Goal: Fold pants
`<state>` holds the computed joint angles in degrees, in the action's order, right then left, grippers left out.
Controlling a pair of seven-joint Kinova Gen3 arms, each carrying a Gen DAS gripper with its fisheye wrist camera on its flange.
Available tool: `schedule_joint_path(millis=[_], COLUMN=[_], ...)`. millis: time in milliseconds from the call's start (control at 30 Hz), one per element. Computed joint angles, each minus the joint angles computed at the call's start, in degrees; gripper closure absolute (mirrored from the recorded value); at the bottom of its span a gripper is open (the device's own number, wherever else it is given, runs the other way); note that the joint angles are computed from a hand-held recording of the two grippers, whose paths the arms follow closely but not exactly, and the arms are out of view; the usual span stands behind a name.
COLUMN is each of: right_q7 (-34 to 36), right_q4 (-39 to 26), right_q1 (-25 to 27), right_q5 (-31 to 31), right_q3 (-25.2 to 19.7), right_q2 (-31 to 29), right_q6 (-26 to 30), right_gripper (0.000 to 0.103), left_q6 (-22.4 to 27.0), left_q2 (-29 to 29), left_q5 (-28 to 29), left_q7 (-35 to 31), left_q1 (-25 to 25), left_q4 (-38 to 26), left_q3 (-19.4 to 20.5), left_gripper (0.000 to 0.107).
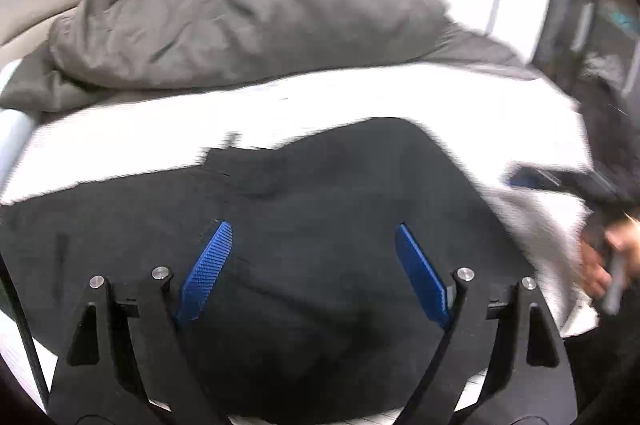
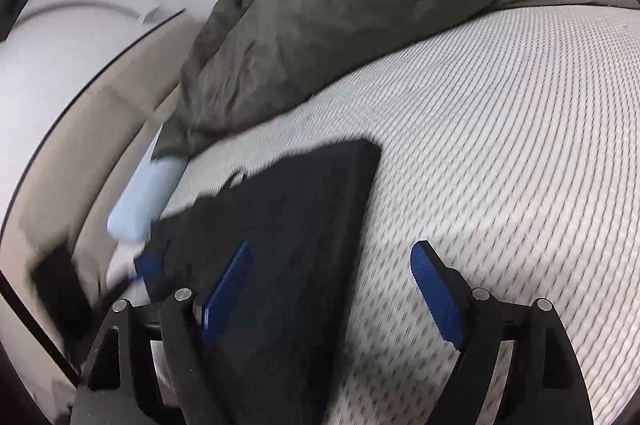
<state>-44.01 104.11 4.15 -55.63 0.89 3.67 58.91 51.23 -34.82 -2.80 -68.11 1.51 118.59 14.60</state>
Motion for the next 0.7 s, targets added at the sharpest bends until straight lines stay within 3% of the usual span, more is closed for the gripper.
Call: schedule_joint_path(millis=[67,167,367,467,567,700], right_q7=[0.6,-0.5,-1.1,-3.6,-3.5,-1.9], right_q4=[1.6,1.7,1.5,0.4,0.4,0.3], right_q1=[-0.3,-2.5,-5.1,-6.4,-5.5,-3.7], right_q5=[0.4,3.7,8.8,10.3,9.6,7.2], right_q3=[-0.2,-1.7,-2.8,-3.3,-2.8,-1.9], right_q2=[-0.4,0.5,0.2,1.0,0.8,0.8], right_q6=[0.6,0.3,-1.6,-2.3,-1.8,0.3], right_gripper=[0.02,0.023,0.028,0.028,0.028,0.028], left_q6=[1.0,2.1,-1.7,-1.5,1.4,1.8], left_q2=[4.3,9.4,14.1,13.7,12.2,6.5], left_q5=[-2.2,-1.5,6.4,7.0,3.9,4.1], left_q7=[1.0,0.4,-5.7,-6.1,-2.8,-0.8], left_q1=[-3.8,-4.2,-3.4,-4.8,-6.4,-3.2], left_q4=[-1.4,-2.5,-0.1,0.1,-1.7,-1.8], left_q3=[-1.1,-6.7,-18.5,-17.8,-12.8,-7.9], left_gripper=[0.025,0.025,0.026,0.025,0.026,0.025])
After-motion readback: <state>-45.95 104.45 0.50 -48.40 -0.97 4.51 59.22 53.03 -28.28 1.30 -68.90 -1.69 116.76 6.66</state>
